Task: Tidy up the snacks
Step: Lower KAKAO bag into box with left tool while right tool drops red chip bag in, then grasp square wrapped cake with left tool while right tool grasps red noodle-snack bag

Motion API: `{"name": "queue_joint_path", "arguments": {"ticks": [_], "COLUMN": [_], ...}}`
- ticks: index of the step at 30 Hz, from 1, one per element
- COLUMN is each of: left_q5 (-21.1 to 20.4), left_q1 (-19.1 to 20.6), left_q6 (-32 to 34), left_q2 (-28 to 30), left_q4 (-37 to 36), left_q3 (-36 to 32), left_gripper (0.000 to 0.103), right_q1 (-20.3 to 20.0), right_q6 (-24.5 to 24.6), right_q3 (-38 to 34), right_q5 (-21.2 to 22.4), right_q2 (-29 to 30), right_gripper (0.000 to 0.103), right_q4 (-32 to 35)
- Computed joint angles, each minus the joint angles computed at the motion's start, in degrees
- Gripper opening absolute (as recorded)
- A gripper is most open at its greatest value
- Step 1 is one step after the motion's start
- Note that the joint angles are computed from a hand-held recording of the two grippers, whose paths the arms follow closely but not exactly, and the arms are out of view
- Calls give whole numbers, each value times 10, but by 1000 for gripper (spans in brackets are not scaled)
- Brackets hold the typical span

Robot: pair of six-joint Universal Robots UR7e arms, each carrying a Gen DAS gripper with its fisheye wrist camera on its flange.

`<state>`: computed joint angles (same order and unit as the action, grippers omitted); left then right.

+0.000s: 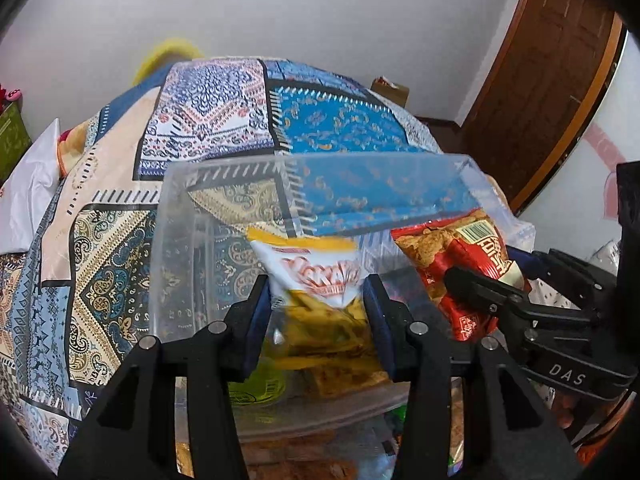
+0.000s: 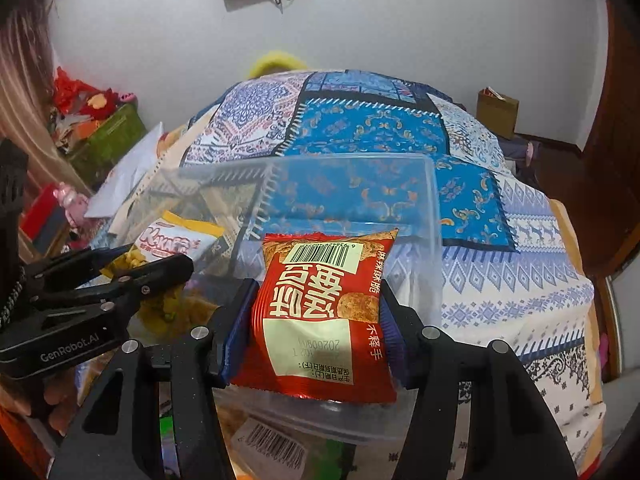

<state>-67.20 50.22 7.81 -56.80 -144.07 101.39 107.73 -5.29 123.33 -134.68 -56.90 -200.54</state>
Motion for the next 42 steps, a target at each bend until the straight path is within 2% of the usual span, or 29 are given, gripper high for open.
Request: {"name": "queue_joint_path", "arguments": {"ticks": [6, 11, 16, 23, 27, 32, 37, 42], "left_q5": [2, 6, 6, 12, 12, 20, 23, 34], "left_q1": [2, 1, -4, -27, -42, -60, -66, -65], "left_q6": [-8, -13, -19, -9, -7, -3, -20, -33], "left_q2": [3, -5, -24, -77, -120, -173, -224, -265], "left_q4": [13, 14, 11, -9, -19, -17, 11, 39], "left_q3": [-5, -1, 8, 43, 70, 104, 139, 176], "left_gripper": [46, 47, 48, 49, 59, 71, 76, 76], "right_q1": [4, 8, 16, 53, 82, 124, 155, 170], "right_q6": [-12, -4, 9, 17, 20, 19, 34, 69], "right_q3": [-14, -13, -1, 12, 25, 41, 58, 79], "right_q5": [-21, -27, -19, -38, -51, -87, -105, -114], "right_q2": [13, 10, -7, -23, -31, -30, -21, -10], "right_gripper": [54, 55, 55, 56, 62, 70, 81, 82], "right_q4": [23, 40, 36, 13, -11, -41, -50, -29]}}
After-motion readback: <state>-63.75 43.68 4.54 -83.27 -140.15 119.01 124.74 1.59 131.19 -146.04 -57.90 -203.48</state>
